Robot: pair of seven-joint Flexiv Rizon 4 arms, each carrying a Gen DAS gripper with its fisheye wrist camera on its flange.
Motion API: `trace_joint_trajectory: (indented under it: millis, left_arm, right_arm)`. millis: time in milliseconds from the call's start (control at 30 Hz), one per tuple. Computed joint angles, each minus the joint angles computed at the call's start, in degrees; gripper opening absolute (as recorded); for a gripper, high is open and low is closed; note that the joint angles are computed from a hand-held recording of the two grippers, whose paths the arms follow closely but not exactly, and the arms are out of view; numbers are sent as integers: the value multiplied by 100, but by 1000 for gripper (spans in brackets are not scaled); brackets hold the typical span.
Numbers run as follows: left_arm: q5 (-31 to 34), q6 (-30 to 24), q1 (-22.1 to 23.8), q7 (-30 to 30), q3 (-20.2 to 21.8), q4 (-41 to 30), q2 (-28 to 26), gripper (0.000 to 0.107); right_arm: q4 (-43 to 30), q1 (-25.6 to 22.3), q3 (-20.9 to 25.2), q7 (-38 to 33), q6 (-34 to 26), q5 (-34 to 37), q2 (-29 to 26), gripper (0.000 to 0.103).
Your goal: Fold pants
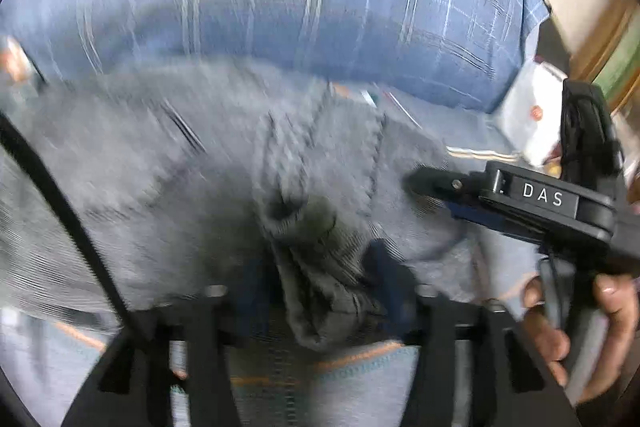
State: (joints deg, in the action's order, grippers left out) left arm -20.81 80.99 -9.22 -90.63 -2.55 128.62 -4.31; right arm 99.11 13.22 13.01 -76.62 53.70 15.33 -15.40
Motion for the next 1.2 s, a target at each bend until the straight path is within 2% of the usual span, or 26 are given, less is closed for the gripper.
trace_joint_trajectory:
  millis: [33, 67, 100, 133, 167, 200, 300, 367, 433, 500, 567, 667, 767, 833, 900, 967, 1067, 1133, 1200]
  left_arm:
    - [581, 0, -121, -411, 254, -90, 26, 68]
    - [789, -41, -117, -515, 321, -99, 127, 68]
    - [624, -31, 13, -397, 202, 11, 281, 68]
    - [150, 77, 17, -72, 148, 163, 393, 68]
    - [48, 152, 25, -86, 191, 298, 534, 68]
    - [319, 169, 64, -369, 251, 345, 591, 72]
    - [2593, -139, 745, -2404, 241, 329, 879, 74]
    - [3681, -513, 1065, -3433, 134, 195, 977, 74]
    - [4050, -802, 1165, -3845, 135, 97, 1033, 74]
    - [4085, -862, 1206, -3843, 247, 85, 1095, 74]
    - [4529, -1166, 1351, -4162, 200, -53, 1200, 74]
    - [4990, -1621, 1508, -4388, 201, -270, 1278, 75]
    - [4815, -1907, 1642, -4269, 454, -247, 1394, 75]
    - [4380, -1890, 1741, -4035, 725, -70, 1444, 75]
    - [3331, -1629, 1702, -3363, 1111, 298, 1439, 75]
    - [1870, -1071, 1527, -2647, 1489, 834, 1410, 75]
    - [-169, -501, 1023, -1465, 1741, 1314, 1351, 75]
    - [-627, -437, 965, -1115, 1647, 1379, 1329, 75]
    - [-242, -549, 1227, -1281, 1405, 1308, 1311, 75]
  right_arm:
    - [52, -25, 30, -54, 102, 85, 46, 72]
    - [105, -62, 76, -162, 214, 212, 99, 72]
    - [166, -119, 145, -327, 329, 416, 178, 72]
    - [234, -198, 241, -554, 439, 733, 280, 72]
    - [299, -241, 301, -733, 504, 994, 375, 72]
    - [384, -260, 343, -894, 563, 1227, 474, 72]
    - [827, -117, 370, -1084, 928, 1561, 770, 72]
    - [1084, 39, 360, -1132, 1132, 1537, 926, 72]
    - [1237, 207, 343, -1110, 1296, 1438, 1034, 72]
    - [1255, 322, 339, -1160, 1291, 1460, 1103, 72]
    - [1264, 462, 333, -1104, 1309, 1379, 1142, 72]
    - [1355, 731, 330, -809, 1478, 784, 1157, 73]
    - [1203, 951, 389, -707, 1515, 432, 1007, 76]
    - [1001, 1061, 468, -781, 1397, 375, 860, 76]
    - [731, 1127, 568, -947, 1215, 455, 671, 76]
    - [361, 1146, 682, -1200, 873, 629, 436, 76]
    - [41, 1301, 667, -1121, 639, 378, 139, 76]
    - [-85, 1373, 646, -1007, 588, 219, -8, 76]
    - [-164, 1404, 621, -819, 549, 98, -115, 76]
